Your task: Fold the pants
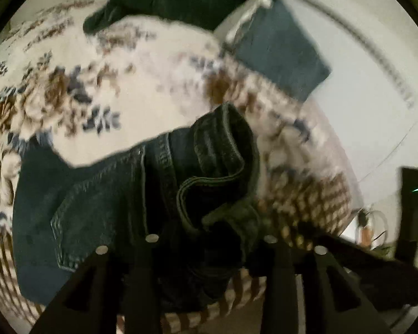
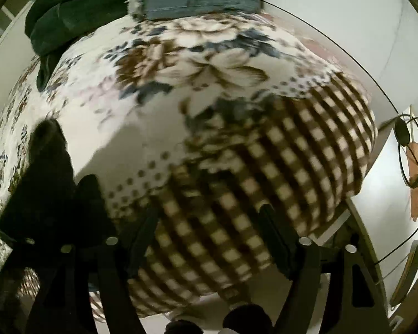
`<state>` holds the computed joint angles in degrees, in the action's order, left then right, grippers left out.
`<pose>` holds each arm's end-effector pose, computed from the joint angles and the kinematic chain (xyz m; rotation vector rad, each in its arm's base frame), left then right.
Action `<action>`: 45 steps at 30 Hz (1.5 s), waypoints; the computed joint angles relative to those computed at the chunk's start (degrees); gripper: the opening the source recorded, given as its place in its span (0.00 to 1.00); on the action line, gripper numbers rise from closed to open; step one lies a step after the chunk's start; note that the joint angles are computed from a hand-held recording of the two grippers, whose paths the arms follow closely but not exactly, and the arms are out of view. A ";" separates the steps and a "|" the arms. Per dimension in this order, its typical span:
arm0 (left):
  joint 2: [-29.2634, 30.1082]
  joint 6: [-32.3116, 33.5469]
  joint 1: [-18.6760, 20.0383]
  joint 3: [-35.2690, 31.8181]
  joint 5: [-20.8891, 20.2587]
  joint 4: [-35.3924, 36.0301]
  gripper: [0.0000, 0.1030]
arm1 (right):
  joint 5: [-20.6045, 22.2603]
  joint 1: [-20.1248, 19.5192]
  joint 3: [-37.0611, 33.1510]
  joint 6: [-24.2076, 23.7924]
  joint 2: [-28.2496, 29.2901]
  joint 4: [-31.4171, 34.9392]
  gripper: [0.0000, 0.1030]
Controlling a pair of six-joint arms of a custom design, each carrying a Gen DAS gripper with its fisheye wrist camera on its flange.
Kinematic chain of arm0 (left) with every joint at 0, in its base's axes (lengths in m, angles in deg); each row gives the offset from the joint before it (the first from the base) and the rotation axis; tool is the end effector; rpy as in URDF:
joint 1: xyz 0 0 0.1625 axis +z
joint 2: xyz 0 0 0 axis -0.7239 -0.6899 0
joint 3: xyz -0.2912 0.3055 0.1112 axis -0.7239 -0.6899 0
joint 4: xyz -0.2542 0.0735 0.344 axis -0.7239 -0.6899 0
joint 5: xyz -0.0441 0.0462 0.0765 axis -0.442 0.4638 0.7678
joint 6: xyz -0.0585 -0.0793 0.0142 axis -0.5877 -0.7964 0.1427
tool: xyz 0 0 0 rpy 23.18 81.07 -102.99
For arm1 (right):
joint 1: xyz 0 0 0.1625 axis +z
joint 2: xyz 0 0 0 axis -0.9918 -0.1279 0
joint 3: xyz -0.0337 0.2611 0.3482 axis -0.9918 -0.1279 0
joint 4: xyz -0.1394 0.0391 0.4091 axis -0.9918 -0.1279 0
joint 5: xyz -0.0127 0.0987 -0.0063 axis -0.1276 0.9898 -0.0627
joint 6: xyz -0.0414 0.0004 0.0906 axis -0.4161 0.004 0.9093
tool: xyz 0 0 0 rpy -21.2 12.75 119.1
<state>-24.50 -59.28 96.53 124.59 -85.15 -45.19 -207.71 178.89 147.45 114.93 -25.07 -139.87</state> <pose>-0.3408 -0.6638 0.0506 0.8661 2.6878 -0.0592 0.1107 -0.5086 0.2869 -0.9634 -2.1203 0.7720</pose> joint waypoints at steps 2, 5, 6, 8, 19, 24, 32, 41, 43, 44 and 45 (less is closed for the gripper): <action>-0.29 -1.66 0.20 -0.53 -3.32 2.90 0.65 | 1.00 -0.89 1.37 -1.15 -1.41 -1.61 0.86; -2.28 -3.85 -0.24 0.11 -5.19 4.77 0.76 | 5.78 -2.40 3.05 -3.75 -2.85 -6.72 0.92; -2.92 -4.79 -0.07 -0.13 -5.00 4.97 0.76 | 7.32 -2.66 3.31 -4.33 -2.94 -8.03 0.93; -4.16 -7.13 0.37 -0.30 -2.33 5.36 0.76 | 12.58 -3.75 3.26 -7.24 -2.23 -12.48 0.94; -3.24 -15.99 10.42 -7.55 8.58 13.79 0.76 | 39.95 -12.67 -2.57 -15.72 10.31 -17.51 1.00; -1.91 -16.46 13.82 -9.43 5.79 14.23 0.76 | 40.58 -13.02 -4.02 -16.83 11.68 -15.32 1.00; 1.01 -20.46 18.52 -13.00 -4.64 14.78 0.79 | 46.21 -13.72 -5.02 -17.91 12.48 -14.48 0.99; -5.17 -16.12 16.21 -5.36 -5.98 5.00 0.25 | 36.06 -7.04 -8.44 -17.99 14.73 -14.50 0.35; -6.31 -16.16 15.94 -5.45 -6.63 4.59 0.24 | 34.68 -5.09 -10.65 -18.30 15.47 -13.65 0.34; -7.04 -16.02 15.65 -5.83 -6.46 4.88 0.24 | 34.63 -4.33 -11.59 -18.44 15.53 -13.43 0.34; -7.46 -16.00 15.63 -6.36 -6.46 5.08 0.24 | 35.00 -3.67 -12.83 -18.56 15.69 -12.67 0.34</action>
<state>-31.96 -75.28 112.17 118.23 -91.61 -40.11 -172.71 175.21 134.62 96.37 -9.38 -152.54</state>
